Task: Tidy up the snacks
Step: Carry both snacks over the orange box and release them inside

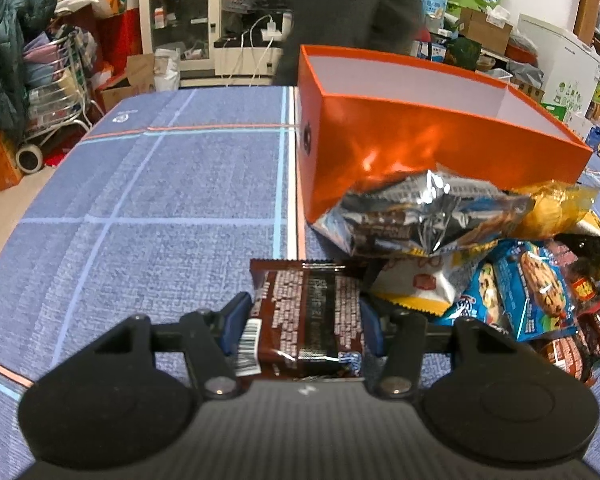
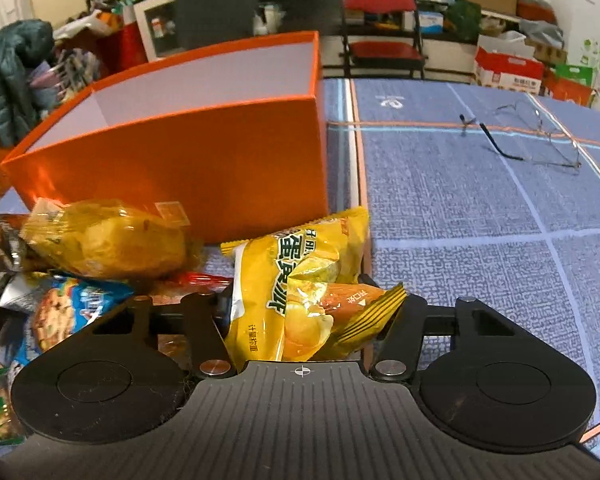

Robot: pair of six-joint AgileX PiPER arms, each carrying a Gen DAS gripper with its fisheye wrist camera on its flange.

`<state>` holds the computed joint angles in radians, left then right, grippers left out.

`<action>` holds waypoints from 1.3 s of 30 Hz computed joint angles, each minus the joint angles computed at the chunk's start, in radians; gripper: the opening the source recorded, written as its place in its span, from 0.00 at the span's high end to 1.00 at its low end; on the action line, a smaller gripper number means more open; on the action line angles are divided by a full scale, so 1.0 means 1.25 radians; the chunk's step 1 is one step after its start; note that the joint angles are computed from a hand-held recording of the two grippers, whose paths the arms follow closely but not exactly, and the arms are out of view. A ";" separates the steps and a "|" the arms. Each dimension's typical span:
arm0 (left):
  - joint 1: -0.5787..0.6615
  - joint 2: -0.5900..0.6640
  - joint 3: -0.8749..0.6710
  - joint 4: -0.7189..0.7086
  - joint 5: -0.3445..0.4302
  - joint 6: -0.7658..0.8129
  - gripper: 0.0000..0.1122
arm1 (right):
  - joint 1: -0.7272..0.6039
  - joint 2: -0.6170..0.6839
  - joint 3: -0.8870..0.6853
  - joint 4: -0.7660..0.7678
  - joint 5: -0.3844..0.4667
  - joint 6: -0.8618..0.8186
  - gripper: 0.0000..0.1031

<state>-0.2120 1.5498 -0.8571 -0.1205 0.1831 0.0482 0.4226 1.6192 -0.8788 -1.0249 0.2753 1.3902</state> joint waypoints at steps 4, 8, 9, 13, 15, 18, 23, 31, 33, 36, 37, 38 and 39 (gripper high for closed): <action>0.016 -0.024 0.010 -0.082 0.008 0.093 0.51 | 0.015 -0.049 0.040 -0.056 0.006 0.056 0.58; 0.029 -0.077 0.040 -0.079 0.015 0.100 0.51 | 0.022 -0.102 0.074 -0.054 0.013 0.068 0.58; 0.030 -0.096 0.050 -0.056 0.013 0.081 0.51 | 0.025 -0.116 0.082 -0.057 0.014 0.068 0.58; 0.026 -0.185 0.093 0.030 0.011 -0.009 0.51 | 0.039 -0.161 0.102 -0.078 0.028 0.074 0.58; 0.014 -0.228 0.112 0.093 0.010 -0.077 0.51 | 0.041 -0.180 0.107 -0.074 0.031 0.065 0.58; -0.020 -0.283 0.131 0.258 0.008 -0.246 0.51 | 0.043 -0.213 0.120 -0.078 0.031 0.067 0.58; -0.068 -0.311 0.110 0.350 0.039 -0.362 0.51 | 0.044 -0.278 0.141 -0.051 0.031 0.027 0.58; -0.108 -0.218 -0.049 0.277 0.075 -0.314 0.51 | -0.031 -0.302 0.068 0.202 -0.033 -0.234 0.58; -0.135 -0.143 -0.141 0.329 0.081 -0.353 0.51 | -0.051 -0.251 0.006 0.313 -0.045 -0.354 0.58; -0.153 0.005 -0.324 0.268 0.125 -0.303 0.51 | -0.081 -0.139 -0.122 0.467 -0.045 -0.522 0.58; -0.156 0.048 -0.378 0.258 0.138 -0.299 0.51 | -0.088 -0.097 -0.171 0.526 -0.040 -0.580 0.58; -0.163 0.098 -0.440 0.281 0.160 -0.317 0.51 | -0.089 -0.058 -0.218 0.554 -0.027 -0.608 0.58; -0.173 0.148 -0.500 0.323 0.183 -0.339 0.51 | -0.088 -0.017 -0.268 0.550 -0.007 -0.608 0.58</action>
